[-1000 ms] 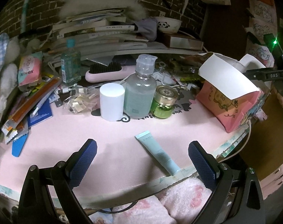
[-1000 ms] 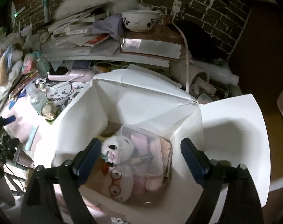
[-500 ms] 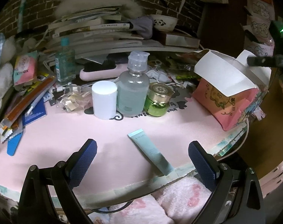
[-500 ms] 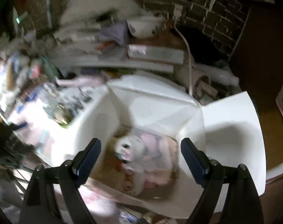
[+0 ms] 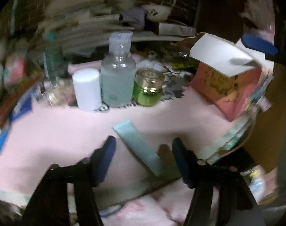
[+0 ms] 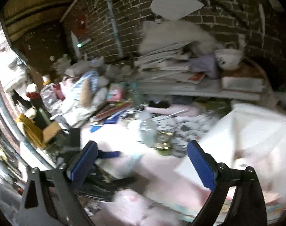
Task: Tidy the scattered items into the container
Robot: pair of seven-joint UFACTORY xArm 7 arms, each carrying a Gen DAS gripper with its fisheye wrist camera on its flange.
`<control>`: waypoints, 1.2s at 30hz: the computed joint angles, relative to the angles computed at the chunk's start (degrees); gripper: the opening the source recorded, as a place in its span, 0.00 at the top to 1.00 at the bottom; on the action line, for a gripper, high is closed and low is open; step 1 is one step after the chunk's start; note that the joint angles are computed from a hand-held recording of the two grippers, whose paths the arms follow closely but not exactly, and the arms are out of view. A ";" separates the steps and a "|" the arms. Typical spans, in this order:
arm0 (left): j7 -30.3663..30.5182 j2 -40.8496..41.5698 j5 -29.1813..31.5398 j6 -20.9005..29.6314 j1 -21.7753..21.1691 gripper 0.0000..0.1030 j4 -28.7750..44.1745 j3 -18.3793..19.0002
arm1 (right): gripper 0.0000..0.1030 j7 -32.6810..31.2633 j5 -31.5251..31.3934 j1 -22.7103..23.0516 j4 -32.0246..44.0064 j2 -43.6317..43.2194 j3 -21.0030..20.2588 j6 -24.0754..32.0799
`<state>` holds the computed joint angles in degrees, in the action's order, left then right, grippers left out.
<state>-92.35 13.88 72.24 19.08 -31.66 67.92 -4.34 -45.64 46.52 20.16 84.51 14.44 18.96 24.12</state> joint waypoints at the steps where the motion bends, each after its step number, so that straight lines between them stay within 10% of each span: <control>1: 1.18 0.33 -0.27 1.36 -0.28 0.50 0.42 -0.17 | 0.08 -0.84 1.95 -0.35 -0.08 0.37 0.74 0.13; 8: 0.23 -1.93 0.13 -0.59 1.57 0.87 -2.47 0.35 | 0.07 -1.99 6.44 0.80 -2.97 1.84 2.26 -4.48; 26: -5.95 -5.69 6.22 -2.69 5.77 0.88 -5.92 -1.79 | 0.07 -4.25 8.88 0.90 -4.45 4.15 4.45 -6.36; 36: 5.69 -6.13 0.09 -1.33 6.70 0.88 -0.89 -2.35 | 0.07 -0.38 5.75 2.34 -5.89 4.89 3.78 -12.51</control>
